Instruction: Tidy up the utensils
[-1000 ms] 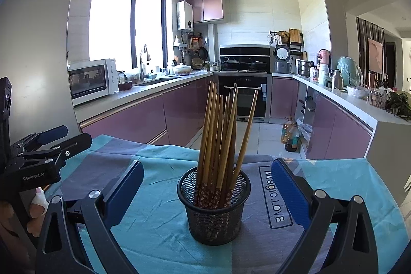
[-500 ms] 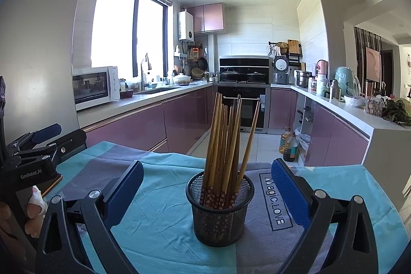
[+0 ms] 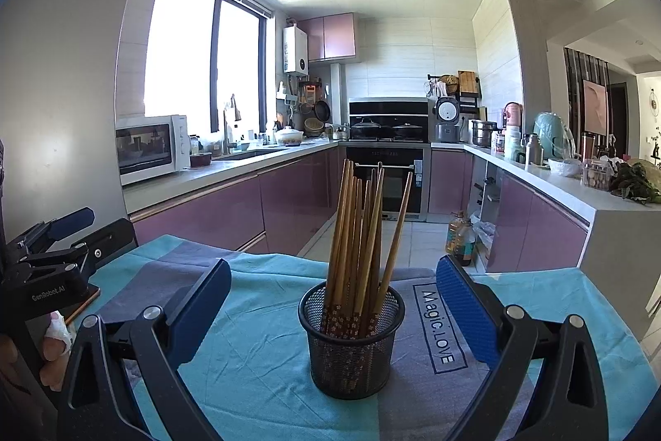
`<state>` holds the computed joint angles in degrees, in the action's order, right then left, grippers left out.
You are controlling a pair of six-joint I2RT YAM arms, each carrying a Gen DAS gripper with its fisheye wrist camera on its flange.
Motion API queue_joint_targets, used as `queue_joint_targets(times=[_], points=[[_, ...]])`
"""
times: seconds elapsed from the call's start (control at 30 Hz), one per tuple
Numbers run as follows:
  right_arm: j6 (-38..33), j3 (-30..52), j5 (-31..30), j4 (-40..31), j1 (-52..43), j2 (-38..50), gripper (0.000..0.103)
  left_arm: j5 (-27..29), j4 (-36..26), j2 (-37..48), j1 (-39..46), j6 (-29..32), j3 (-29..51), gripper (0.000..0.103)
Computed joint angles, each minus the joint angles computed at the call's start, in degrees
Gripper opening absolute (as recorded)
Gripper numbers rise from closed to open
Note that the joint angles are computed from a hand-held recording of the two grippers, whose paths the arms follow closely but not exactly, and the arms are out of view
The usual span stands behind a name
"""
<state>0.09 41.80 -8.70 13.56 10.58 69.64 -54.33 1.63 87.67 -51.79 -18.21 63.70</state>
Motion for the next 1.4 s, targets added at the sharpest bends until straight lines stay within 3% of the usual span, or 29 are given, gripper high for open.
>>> queue_joint_targets(times=[1.4], points=[[0.2,-0.7,1.0,1.8,0.4,0.2,0.096,-0.6,-0.3,0.4,-0.4,-0.1,1.3,0.097]])
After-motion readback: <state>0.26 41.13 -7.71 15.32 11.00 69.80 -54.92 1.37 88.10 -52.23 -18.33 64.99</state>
